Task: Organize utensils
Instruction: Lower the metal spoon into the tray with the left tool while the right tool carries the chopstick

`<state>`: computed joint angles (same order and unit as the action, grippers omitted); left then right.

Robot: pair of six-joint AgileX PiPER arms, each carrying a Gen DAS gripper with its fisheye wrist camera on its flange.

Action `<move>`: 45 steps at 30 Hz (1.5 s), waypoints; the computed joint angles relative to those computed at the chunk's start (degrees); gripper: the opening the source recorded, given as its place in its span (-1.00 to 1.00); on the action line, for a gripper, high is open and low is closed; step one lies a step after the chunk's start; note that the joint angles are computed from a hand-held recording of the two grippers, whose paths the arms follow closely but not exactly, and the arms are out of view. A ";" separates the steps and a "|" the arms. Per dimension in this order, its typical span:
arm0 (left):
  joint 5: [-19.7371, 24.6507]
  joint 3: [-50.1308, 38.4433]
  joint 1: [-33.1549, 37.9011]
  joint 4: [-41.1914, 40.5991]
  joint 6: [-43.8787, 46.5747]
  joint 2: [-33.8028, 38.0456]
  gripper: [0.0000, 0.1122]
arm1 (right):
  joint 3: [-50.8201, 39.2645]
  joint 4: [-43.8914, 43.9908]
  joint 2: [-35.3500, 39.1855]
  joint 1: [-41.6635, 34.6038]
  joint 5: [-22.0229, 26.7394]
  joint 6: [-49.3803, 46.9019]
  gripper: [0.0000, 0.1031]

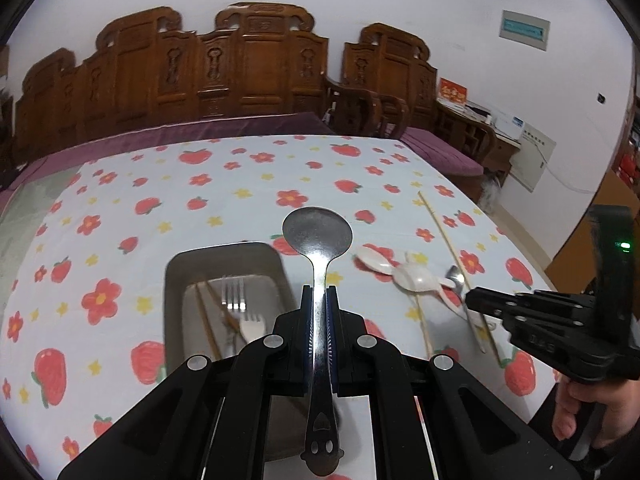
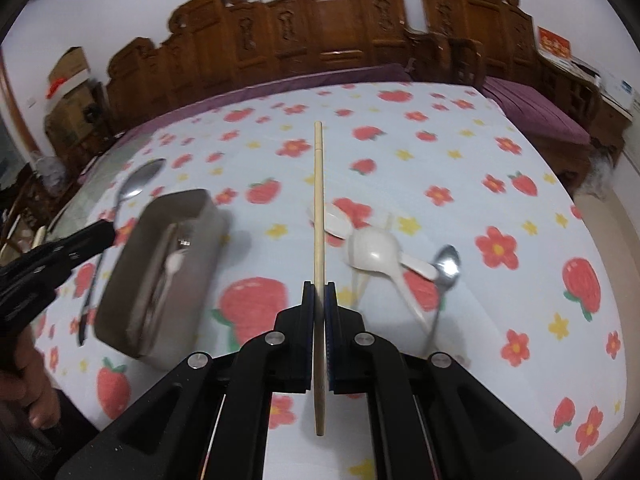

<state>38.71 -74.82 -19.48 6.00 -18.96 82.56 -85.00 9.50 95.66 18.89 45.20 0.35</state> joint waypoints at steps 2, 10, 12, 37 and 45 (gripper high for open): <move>0.09 0.07 1.46 -1.08 1.07 -0.11 -0.91 | -0.84 0.08 -0.22 1.18 0.29 -0.37 -0.88; 1.00 0.71 6.69 -2.62 2.63 2.12 -0.91 | -3.66 1.75 0.90 4.21 0.91 -2.29 -0.88; 1.01 1.06 7.87 -3.03 2.74 3.32 -0.91 | -4.34 1.52 1.56 5.10 0.88 -2.47 -0.88; 3.61 -0.37 8.76 -0.19 -0.76 11.56 -0.90 | -5.35 0.76 3.23 6.41 1.79 -3.62 -0.88; 3.98 -1.00 8.79 1.06 -0.73 8.30 -0.90 | -5.40 0.34 3.64 7.81 1.40 -3.39 -0.88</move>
<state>42.70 -75.82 -10.69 7.05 -19.69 90.86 -90.41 9.84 99.31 26.70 46.61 -3.04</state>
